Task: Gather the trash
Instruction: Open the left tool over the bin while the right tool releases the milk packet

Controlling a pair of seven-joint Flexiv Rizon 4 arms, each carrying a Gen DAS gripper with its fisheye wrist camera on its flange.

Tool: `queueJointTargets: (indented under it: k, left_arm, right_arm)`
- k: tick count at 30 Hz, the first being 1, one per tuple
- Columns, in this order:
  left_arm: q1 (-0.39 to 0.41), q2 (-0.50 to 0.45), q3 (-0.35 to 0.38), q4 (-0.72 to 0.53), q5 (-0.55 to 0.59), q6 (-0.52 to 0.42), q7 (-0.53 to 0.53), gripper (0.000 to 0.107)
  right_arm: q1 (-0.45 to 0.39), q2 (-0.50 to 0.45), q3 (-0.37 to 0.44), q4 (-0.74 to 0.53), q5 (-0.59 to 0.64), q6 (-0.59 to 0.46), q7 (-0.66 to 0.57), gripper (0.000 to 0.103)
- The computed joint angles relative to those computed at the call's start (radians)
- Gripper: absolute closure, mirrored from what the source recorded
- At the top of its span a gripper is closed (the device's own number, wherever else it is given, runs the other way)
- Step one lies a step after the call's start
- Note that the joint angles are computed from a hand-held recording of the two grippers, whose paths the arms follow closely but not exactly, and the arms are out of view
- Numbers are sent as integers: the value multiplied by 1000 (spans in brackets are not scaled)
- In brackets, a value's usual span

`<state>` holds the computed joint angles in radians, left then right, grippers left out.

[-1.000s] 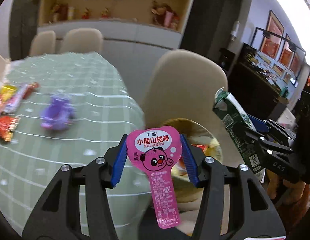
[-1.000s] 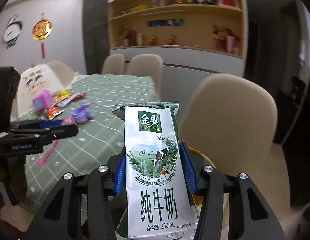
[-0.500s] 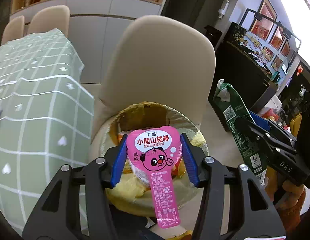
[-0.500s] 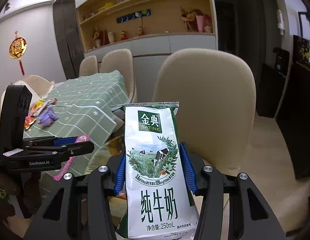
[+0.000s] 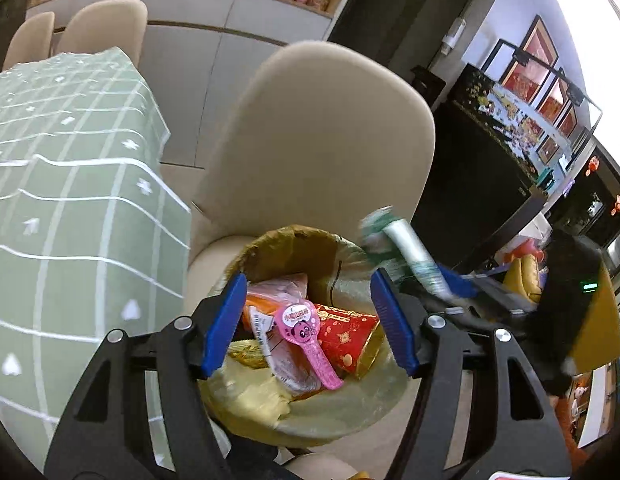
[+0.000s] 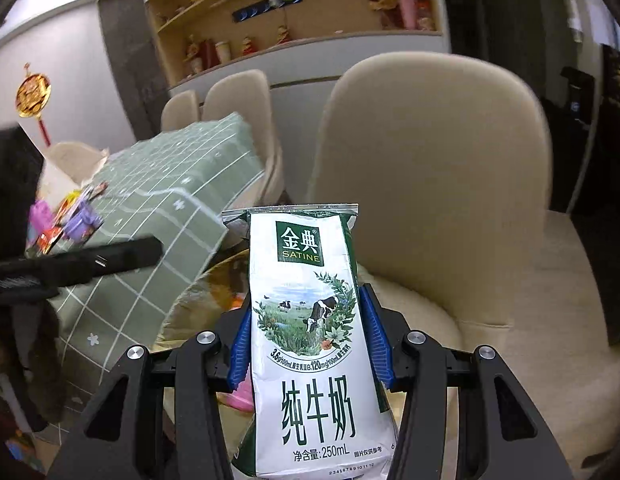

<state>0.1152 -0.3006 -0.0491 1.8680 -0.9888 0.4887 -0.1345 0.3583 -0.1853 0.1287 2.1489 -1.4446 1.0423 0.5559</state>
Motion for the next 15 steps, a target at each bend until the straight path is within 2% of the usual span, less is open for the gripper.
queueJointTargets:
  k: [2,4,5,8,10,15]
  left_arm:
    - [19,8,10,-7,-5,-25,2,45]
    - [42,14,23,-19,-4,-54,11,45]
    - [51,17,28,-22,-4,-61,17,45]
    - [83,19,44,-37,-6,-89,38,45]
    - [100,17,50,-43,-18,-95,52,45]
    - [129,-7,55,-72,-20,-102,44,44]
  right_arm:
    - [12,-60,-6,-48,24,3,-61,57]
    - [36,-131,-7,-102,139,-21,-191,57]
    - [49,-169,0,-130,242,-43,-278,57]
    - [51,-236,17,-168,449,-9,-420,57]
    - [66,-228,-8,-155,466,28,-393,57]
    - [132,-197,-68,-140,466,4,-346,54]
